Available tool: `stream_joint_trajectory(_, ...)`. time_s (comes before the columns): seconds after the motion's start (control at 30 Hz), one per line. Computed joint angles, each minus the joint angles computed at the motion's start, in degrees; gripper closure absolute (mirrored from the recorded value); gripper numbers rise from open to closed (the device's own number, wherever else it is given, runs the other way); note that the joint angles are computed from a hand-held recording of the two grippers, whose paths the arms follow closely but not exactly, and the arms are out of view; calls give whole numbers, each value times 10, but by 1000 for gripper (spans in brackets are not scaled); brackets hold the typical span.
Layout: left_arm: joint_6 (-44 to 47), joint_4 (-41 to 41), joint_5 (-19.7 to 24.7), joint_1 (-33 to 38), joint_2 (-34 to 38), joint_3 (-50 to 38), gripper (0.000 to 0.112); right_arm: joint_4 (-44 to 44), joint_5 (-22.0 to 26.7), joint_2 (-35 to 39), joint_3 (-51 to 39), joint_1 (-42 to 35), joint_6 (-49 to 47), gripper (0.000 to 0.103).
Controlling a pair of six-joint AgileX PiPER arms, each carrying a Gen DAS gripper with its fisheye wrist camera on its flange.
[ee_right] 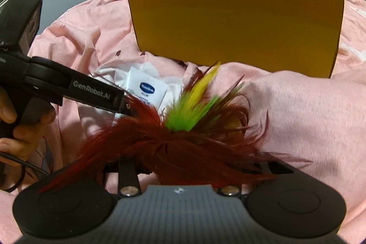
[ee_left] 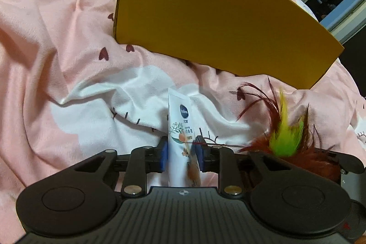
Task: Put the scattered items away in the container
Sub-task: 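Carry the tube with the left tool while the right tool carries the feather toy over the shoebox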
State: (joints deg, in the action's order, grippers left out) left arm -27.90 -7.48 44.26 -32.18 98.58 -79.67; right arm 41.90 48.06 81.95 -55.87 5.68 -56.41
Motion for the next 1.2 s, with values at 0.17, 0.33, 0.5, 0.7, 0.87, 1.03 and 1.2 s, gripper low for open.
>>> stream_joint_trajectory(0.17, 9, 6, -16, -5, -13, 12, 92, 28, 10, 0, 0, -12, -21, 91)
stream_joint_trajectory(0.33, -15, 44, -25, -22, -36, 23, 93, 60, 16, -32, 8, -26, -48, 92)
stream_joint_trajectory(0.5, -43, 75, -40, -31, -69, 37, 93, 73, 36, -53, -1, -47, -42, 92)
stream_joint_trajectory(0.7, -58, 100, -49, -41, -89, 15, 94, 89, 73, -63, -36, -74, -32, 92)
stream_joint_trajectory(0.87, -31, 97, -44, -34, -89, -34, 94, 101, 110, -52, -102, -95, -12, 92)
stream_joint_trajectory(1.03, 6, 102, -20, -30, -58, -117, 94, 93, 130, -15, -198, -103, 5, 92)
stream_joint_trajectory(1.2, 63, 74, 4, -12, -7, -216, 94, 82, 159, 57, -333, -106, 45, 92)
